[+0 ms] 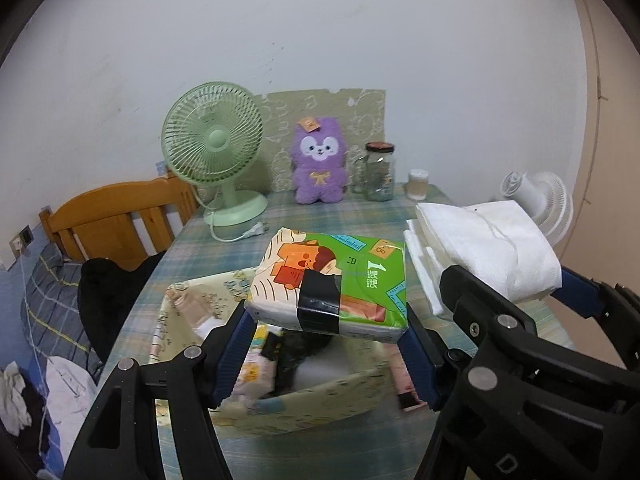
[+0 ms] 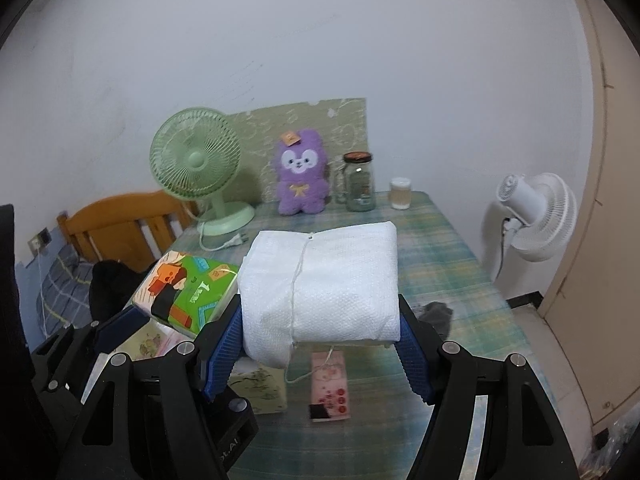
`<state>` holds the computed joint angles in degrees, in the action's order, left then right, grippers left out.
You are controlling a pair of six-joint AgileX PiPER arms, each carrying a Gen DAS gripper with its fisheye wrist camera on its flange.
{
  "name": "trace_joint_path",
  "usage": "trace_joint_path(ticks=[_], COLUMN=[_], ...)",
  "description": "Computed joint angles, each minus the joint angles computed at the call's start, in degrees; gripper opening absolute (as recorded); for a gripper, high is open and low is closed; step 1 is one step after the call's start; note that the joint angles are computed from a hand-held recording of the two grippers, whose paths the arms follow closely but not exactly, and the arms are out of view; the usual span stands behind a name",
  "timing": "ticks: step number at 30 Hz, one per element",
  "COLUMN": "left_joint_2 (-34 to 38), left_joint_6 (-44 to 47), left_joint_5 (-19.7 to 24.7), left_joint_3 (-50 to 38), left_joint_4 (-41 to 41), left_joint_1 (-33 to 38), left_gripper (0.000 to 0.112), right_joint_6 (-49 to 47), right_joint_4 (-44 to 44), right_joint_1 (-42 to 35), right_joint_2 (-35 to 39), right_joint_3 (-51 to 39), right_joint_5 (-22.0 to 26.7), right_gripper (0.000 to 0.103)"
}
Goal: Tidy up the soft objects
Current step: 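Lower the tissue pack and white cloth into the box and open both tools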
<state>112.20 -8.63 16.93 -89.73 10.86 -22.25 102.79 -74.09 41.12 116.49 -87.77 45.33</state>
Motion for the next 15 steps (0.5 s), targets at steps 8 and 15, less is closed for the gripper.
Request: trace_joint_path(ticks=[8, 15], left_joint_2=[4.32, 8.01], left_joint_6=[6.40, 10.90], left_joint_5=[3.09, 5.76], left_joint_3=[-4.87, -9.05], left_joint_4=[-6.61, -10.59], left_joint_1=[3.95, 6.86], left_gripper=[0.071, 0.072], right_joint_6=[-8.83, -16.36], right_joint_4=[6.31, 12.68], right_joint_1=[-0.98, -1.77], right_joint_2=[7.29, 13.00], right_joint_3=[-10.75, -19.54], right_joint_5=[-2.58, -4.25], right_gripper=[0.072, 0.072])
